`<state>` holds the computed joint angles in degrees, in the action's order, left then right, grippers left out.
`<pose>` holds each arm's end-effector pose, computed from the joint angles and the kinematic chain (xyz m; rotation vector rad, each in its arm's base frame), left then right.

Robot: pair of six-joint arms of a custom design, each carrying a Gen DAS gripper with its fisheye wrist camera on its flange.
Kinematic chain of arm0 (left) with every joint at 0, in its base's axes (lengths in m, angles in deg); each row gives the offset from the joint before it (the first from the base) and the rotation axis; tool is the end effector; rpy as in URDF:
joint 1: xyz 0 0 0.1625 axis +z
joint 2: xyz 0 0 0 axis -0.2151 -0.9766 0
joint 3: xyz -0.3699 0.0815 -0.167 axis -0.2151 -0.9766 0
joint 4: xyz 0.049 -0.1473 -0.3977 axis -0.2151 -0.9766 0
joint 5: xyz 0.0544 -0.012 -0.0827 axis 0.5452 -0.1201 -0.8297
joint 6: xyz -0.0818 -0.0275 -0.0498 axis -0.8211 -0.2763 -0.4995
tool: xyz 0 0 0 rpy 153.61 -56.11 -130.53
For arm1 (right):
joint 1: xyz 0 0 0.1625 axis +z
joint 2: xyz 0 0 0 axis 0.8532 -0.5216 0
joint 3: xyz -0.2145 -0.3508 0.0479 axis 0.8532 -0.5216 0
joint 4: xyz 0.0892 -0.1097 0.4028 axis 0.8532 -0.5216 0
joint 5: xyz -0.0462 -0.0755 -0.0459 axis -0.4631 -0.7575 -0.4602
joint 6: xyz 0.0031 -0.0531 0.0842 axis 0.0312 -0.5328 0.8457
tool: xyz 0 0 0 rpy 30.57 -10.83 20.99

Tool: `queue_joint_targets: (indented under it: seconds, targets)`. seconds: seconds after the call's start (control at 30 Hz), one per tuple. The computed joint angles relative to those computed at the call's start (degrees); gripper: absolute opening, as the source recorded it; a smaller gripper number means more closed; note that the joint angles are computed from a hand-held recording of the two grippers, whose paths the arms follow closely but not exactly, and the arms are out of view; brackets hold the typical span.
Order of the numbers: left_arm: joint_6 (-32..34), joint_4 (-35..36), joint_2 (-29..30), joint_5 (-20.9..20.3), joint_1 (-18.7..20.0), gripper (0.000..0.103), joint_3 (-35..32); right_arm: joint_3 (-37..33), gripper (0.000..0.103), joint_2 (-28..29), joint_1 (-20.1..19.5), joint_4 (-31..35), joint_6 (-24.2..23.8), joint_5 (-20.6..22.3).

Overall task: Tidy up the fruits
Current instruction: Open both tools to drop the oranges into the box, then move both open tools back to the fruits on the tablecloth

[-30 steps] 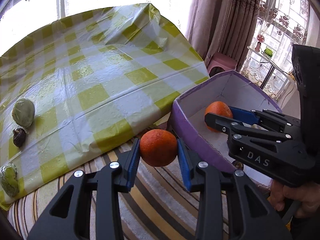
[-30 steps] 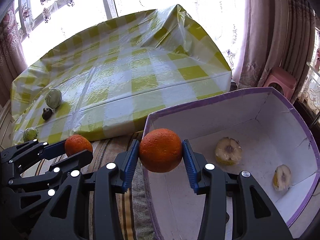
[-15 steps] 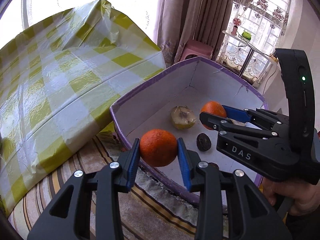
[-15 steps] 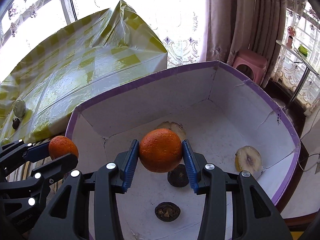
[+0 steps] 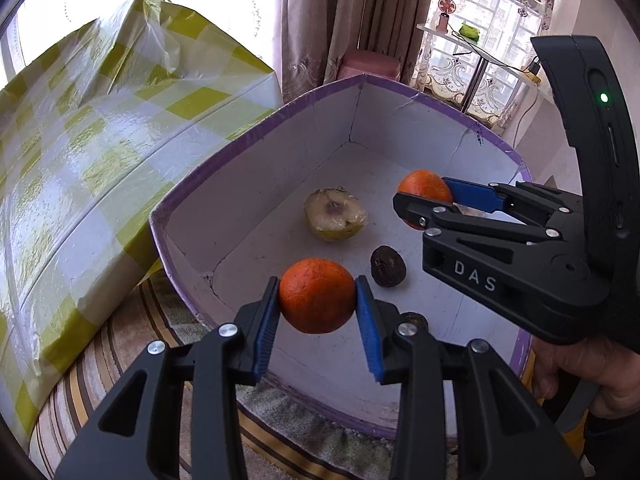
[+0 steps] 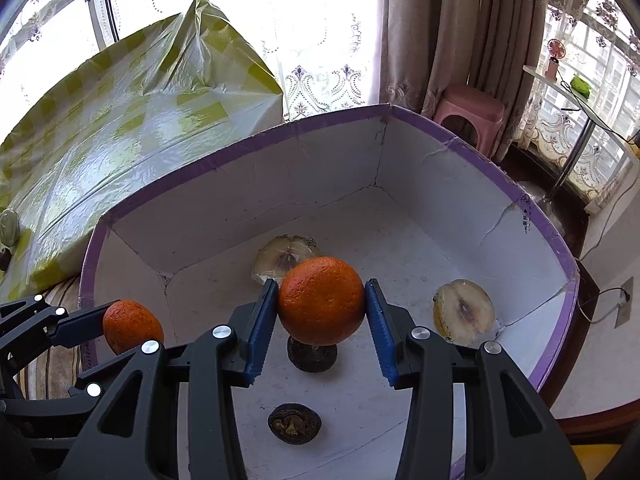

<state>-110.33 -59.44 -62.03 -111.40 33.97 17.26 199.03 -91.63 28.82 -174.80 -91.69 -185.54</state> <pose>-0.5010 -0.4130 -0.0229 0.4731 2.3864 -0.6131 0.0734 -0.4498 0.4008 0.6230 -2.3700 0.6412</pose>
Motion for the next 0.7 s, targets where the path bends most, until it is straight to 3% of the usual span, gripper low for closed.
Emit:
queue_joint_targets:
  seconds: [0.1, 0.17, 0.4, 0.53, 0.63, 0.7]
  targets:
    - [-0.5, 0.6, 0.0, 0.5, 0.0, 0.047, -0.1, 0.3, 0.048, 0.2, 0.3, -1.5, -0.1, -0.5]
    - [-1.1, 1.5, 0.0, 1.2, -0.1, 0.062, -0.3, 0.3, 0.057, 0.2, 0.4, -1.8, 0.0, -0.5]
    - [-3.9, 4.2, -0.2, 2.9, -0.5, 0.064, -0.6, 0.0, 0.062, 0.3, 0.5, -2.1, 0.0, -0.9]
    - [-8.6, 8.8, -0.4, 5.7, -1.5, 0.064, -1.1, 0.1, 0.071, 0.3, 0.6, -2.5, 0.1, -0.7]
    - [-14.3, 14.0, -1.3, 9.0, -2.6, 0.076, -0.9, 0.3, 0.076, 0.1, 0.6, -2.9, 0.2, -0.3]
    - [-17.5, 15.6, -2.8, 10.1, -3.2, 0.076, 0.3, 0.3, 0.078, 0.1, 0.7, -2.9, 0.7, -0.2]
